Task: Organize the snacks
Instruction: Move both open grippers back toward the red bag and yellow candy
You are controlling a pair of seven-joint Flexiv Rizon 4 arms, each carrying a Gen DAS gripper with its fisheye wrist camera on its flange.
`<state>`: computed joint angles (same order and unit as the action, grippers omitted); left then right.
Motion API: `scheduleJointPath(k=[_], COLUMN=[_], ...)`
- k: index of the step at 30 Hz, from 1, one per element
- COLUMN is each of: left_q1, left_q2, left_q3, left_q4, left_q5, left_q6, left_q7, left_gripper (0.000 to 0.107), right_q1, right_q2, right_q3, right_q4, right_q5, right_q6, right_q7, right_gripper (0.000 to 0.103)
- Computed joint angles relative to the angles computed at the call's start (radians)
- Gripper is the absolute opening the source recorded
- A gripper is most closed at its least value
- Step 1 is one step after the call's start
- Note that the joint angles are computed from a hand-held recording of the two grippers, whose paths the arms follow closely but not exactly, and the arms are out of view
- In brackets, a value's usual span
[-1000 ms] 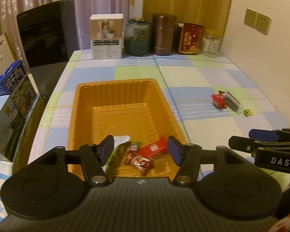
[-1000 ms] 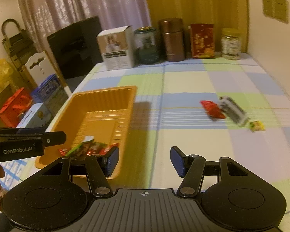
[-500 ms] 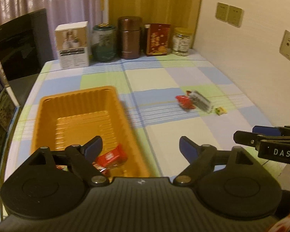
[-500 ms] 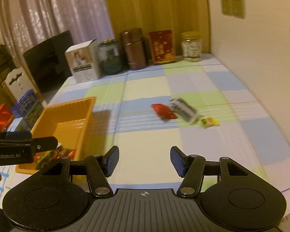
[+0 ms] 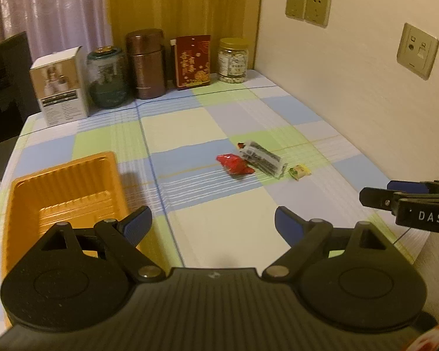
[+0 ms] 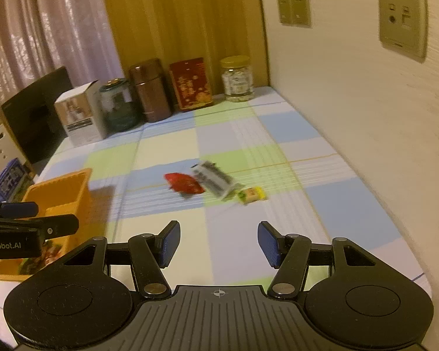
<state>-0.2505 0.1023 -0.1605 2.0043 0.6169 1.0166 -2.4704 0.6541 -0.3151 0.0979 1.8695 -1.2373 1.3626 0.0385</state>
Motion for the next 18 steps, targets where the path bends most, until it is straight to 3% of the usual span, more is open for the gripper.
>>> scheduleJointPath(k=[7, 18], left_q1=[-0.008, -0.059], left_q2=[-0.111, -0.284], left_q3=[0.024, 0.125], left_q4=[-0.075, -0.173], left_q5=[0.004, -0.045], left_q6=[0.044, 0.106], left_q7=[0.047, 0.121], left_gripper=[0.09, 0.09], right_q1=[-0.017, 0.013], right_q2=[-0.042, -0.179], right_q3=[-0.024, -0.125], right_q4=[-0.026, -0.129], right_q5=[0.02, 0.037], right_q6=[0.019, 0.1], right_q7=[-0.034, -0.092], right_gripper=[0.059, 0.059])
